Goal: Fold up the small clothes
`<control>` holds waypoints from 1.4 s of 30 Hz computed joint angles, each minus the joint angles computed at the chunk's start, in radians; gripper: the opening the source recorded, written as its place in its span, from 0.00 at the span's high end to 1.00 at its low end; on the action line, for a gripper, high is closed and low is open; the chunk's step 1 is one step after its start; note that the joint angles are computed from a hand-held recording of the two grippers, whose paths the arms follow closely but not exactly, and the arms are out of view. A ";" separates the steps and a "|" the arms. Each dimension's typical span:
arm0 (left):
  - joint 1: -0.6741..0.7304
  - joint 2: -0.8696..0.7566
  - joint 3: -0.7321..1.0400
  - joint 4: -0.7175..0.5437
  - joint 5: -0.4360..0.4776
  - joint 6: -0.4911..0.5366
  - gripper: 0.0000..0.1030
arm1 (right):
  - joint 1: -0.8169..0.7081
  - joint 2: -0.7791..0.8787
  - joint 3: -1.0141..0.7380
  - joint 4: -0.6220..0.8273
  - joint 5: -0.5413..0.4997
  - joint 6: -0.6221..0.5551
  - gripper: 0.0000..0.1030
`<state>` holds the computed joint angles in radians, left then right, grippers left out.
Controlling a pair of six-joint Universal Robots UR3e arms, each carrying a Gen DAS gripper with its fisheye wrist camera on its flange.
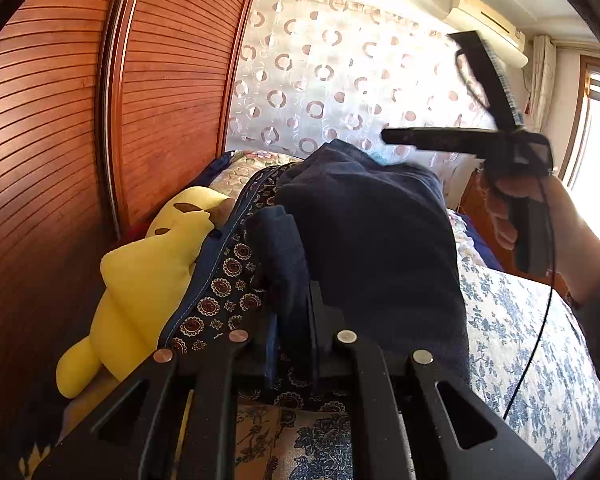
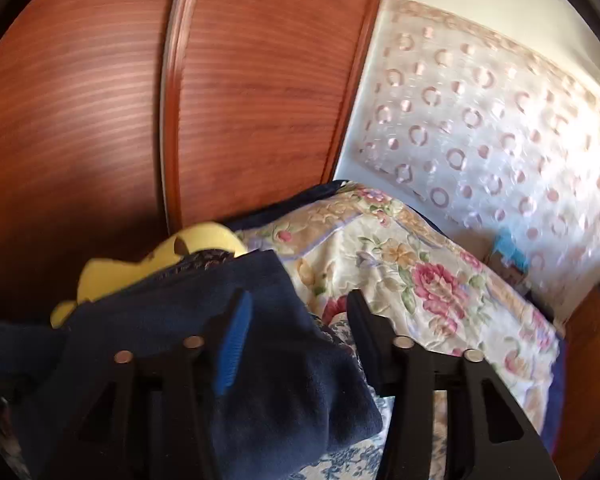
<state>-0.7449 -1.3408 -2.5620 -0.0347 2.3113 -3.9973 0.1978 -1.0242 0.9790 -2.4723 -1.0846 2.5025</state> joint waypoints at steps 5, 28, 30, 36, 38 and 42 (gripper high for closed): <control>0.016 0.007 -0.028 0.014 -0.013 -0.014 0.88 | -0.083 -0.180 0.336 -0.003 0.194 -0.092 0.48; -0.269 0.024 0.241 -0.506 0.237 -0.230 0.50 | -0.339 -0.652 0.958 -0.044 0.376 -0.186 0.42; -0.297 0.011 0.275 -0.533 0.251 -0.234 0.37 | -0.392 -0.760 1.046 0.007 0.415 -0.222 0.42; -0.373 -0.067 0.384 -0.564 0.287 -0.205 0.22 | -0.597 -1.065 1.191 0.341 0.529 -0.428 0.42; -0.399 -0.101 0.432 -0.595 0.304 -0.211 0.20 | -0.681 -1.176 1.209 0.527 0.559 -0.535 0.42; -0.429 -0.165 0.505 -0.605 0.307 -0.189 0.20 | -0.882 -1.370 1.151 1.073 0.614 -0.856 0.42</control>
